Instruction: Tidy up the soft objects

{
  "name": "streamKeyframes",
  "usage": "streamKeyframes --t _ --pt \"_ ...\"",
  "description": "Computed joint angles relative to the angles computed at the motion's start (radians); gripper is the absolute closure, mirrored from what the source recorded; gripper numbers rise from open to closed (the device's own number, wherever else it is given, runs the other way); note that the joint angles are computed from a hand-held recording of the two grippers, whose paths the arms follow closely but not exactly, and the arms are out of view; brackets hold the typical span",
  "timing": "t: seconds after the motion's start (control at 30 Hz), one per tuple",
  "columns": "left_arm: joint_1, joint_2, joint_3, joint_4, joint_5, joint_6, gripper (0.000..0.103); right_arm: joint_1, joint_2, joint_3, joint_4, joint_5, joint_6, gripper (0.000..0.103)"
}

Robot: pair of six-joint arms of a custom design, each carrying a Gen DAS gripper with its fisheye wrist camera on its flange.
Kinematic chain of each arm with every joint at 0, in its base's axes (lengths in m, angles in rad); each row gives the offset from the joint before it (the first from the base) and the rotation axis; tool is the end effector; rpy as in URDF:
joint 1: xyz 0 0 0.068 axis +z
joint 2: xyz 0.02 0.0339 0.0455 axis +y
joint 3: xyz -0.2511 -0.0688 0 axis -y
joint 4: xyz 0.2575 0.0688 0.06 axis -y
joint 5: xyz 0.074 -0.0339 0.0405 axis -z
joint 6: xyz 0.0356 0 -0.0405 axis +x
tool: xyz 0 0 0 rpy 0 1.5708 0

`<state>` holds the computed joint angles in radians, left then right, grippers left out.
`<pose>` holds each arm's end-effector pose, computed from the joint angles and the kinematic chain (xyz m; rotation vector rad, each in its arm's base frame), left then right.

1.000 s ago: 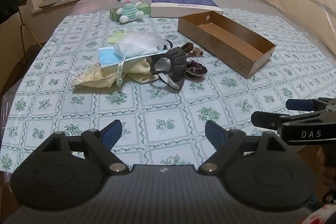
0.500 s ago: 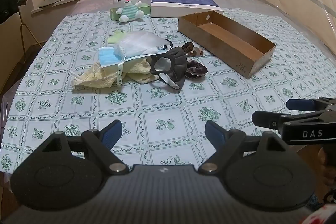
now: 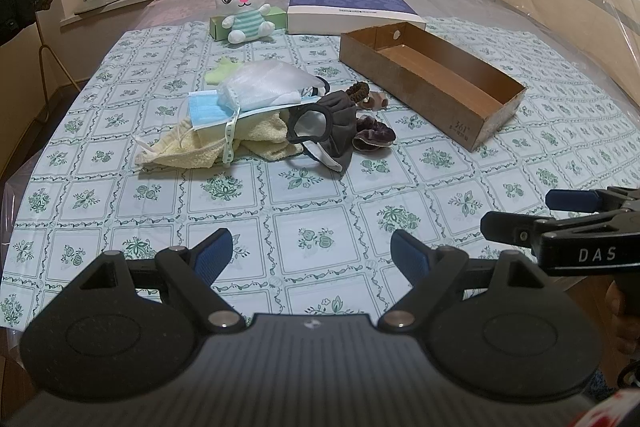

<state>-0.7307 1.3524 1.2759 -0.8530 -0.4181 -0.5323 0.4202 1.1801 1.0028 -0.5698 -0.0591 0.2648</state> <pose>0.2261 -0.1832 0.3134 0.0691 2.3923 -0.0593 0.2445 0.1116 0.2849 -0.2129 2.3431 0.4106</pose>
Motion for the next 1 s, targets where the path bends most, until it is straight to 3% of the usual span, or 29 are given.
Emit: streamKeyframes --t 1.0 --pt "0.001 -0.001 -0.002 0.003 0.001 0.001 0.018 0.006 0.002 -0.006 0.008 0.002 0.007 0.0"
